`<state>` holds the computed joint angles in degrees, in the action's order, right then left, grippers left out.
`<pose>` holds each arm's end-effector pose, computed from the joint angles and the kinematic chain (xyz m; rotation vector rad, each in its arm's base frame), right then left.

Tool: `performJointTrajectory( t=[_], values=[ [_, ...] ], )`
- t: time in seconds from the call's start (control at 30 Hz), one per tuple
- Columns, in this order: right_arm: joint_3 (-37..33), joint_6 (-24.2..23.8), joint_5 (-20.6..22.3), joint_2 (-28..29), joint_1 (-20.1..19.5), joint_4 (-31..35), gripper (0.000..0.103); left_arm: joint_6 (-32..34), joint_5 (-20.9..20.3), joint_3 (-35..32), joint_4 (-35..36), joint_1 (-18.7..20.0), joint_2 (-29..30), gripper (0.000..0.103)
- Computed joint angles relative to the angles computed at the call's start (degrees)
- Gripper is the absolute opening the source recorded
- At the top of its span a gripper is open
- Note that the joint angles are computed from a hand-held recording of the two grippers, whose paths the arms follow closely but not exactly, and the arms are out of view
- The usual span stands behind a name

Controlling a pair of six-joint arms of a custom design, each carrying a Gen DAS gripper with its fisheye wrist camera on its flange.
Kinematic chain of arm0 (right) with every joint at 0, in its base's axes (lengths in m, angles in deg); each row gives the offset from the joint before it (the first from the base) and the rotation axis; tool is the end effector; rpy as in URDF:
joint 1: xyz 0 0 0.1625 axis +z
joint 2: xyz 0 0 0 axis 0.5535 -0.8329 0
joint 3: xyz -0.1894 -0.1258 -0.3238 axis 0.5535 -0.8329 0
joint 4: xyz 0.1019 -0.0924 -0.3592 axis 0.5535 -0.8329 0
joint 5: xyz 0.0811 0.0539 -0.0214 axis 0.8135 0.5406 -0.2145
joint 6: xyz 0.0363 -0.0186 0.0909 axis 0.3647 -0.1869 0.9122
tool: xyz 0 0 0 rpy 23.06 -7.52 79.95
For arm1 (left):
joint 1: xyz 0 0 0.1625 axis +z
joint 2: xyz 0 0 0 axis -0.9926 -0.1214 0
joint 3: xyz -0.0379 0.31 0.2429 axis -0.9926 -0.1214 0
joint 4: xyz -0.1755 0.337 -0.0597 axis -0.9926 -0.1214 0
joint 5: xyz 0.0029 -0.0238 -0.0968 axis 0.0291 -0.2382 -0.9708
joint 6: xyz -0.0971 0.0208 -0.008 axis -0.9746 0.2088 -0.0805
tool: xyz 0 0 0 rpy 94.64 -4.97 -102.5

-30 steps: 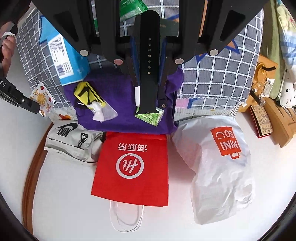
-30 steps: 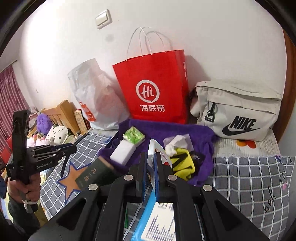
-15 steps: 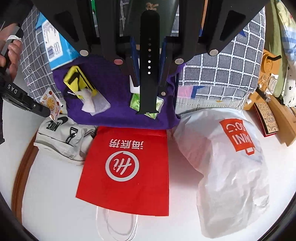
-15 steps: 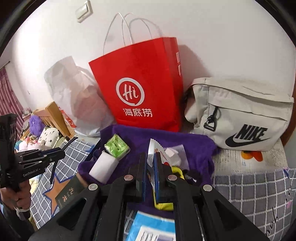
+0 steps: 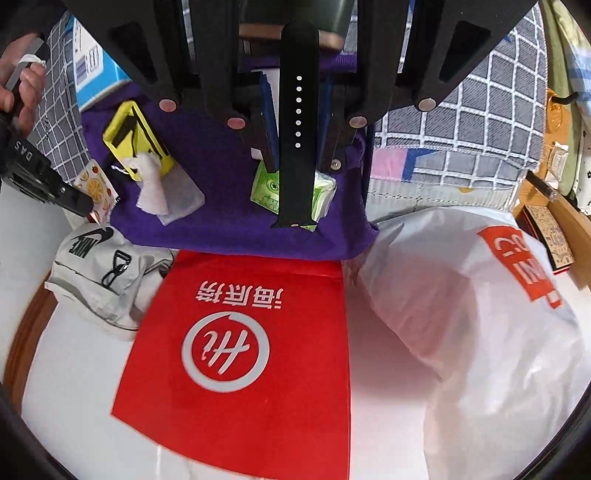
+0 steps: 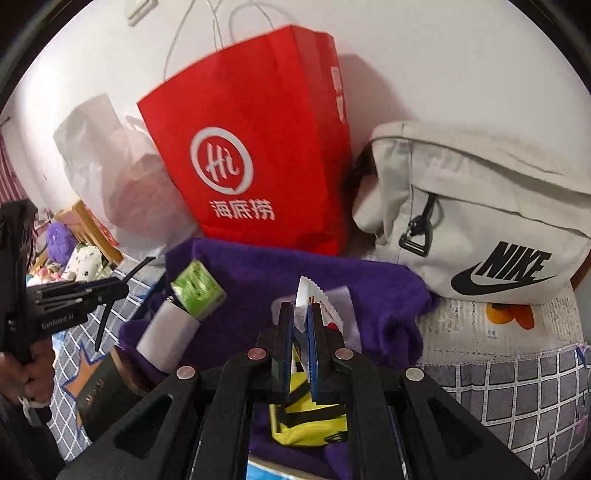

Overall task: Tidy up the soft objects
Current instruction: 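Carry the watch strap with left tool while right tool carries snack packet, then lower strap onto towel with left tool while right tool releases packet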

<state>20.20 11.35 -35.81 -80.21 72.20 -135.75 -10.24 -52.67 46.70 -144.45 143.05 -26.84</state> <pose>0.3175 -0.7263 0.0849 0.9570 -2.5918 0.6482 -0.1100 -0.6245 0.3276 0.0059 2.2369 -0.8653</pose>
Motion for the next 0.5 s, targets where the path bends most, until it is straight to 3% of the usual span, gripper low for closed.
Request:
performJointTrajectory(
  t=[0.5],
  values=[
    [-5.4, 1.3, -0.7, 3.4, -1.5, 7.0, 0.007, 2.2, -3.4, -10.0, 2.8, 4.4, 7.3, 0.020]
  ],
)
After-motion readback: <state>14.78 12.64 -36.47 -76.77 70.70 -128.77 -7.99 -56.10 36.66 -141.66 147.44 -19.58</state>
